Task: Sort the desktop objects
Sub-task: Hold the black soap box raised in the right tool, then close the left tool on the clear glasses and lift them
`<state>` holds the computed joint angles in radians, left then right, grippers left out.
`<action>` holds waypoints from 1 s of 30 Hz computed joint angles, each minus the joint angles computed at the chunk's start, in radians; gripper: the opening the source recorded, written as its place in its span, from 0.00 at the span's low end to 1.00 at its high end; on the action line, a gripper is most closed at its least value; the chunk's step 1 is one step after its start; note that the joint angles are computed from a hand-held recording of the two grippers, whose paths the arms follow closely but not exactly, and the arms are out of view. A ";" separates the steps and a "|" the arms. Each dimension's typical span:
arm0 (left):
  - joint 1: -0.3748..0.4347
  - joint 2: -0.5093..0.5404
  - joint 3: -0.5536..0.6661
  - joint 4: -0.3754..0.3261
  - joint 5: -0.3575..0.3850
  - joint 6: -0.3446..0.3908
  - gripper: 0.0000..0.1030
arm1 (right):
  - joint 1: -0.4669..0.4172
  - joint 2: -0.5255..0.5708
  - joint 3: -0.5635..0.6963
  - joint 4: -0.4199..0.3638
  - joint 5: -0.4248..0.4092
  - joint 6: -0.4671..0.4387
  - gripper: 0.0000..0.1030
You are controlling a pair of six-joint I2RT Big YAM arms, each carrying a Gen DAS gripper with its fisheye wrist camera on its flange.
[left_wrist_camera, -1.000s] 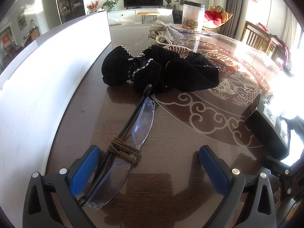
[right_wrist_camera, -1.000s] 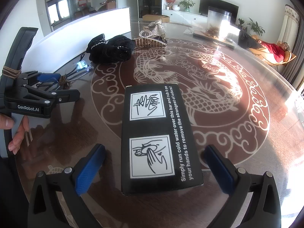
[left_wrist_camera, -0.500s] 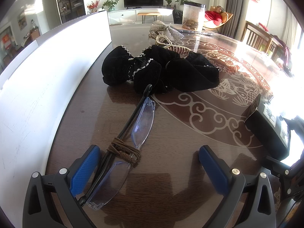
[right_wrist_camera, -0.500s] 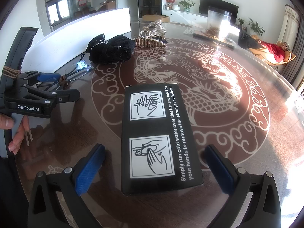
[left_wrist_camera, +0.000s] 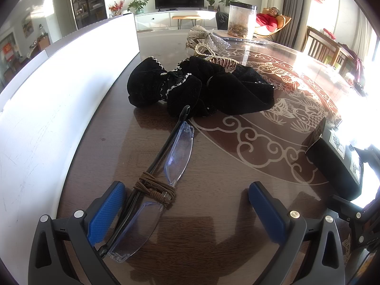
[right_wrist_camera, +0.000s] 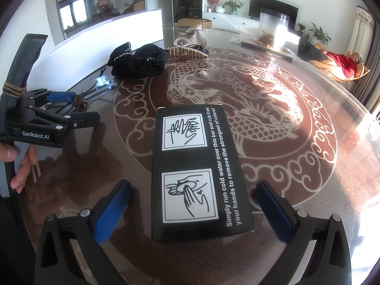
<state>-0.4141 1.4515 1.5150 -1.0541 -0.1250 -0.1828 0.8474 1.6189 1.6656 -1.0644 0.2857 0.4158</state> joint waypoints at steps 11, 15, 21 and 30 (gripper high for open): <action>0.008 0.006 0.020 -0.055 0.034 0.043 1.00 | 0.000 0.000 0.000 0.001 -0.001 -0.001 1.00; 0.047 0.018 0.063 -0.172 0.123 0.184 1.00 | 0.000 0.000 0.000 0.000 -0.001 -0.001 1.00; 0.046 0.086 0.161 -0.262 0.132 0.224 0.93 | 0.000 0.000 0.000 0.000 -0.001 -0.001 1.00; 0.029 0.044 0.131 -0.233 0.136 0.122 0.24 | -0.003 0.002 0.003 -0.007 -0.018 -0.019 1.00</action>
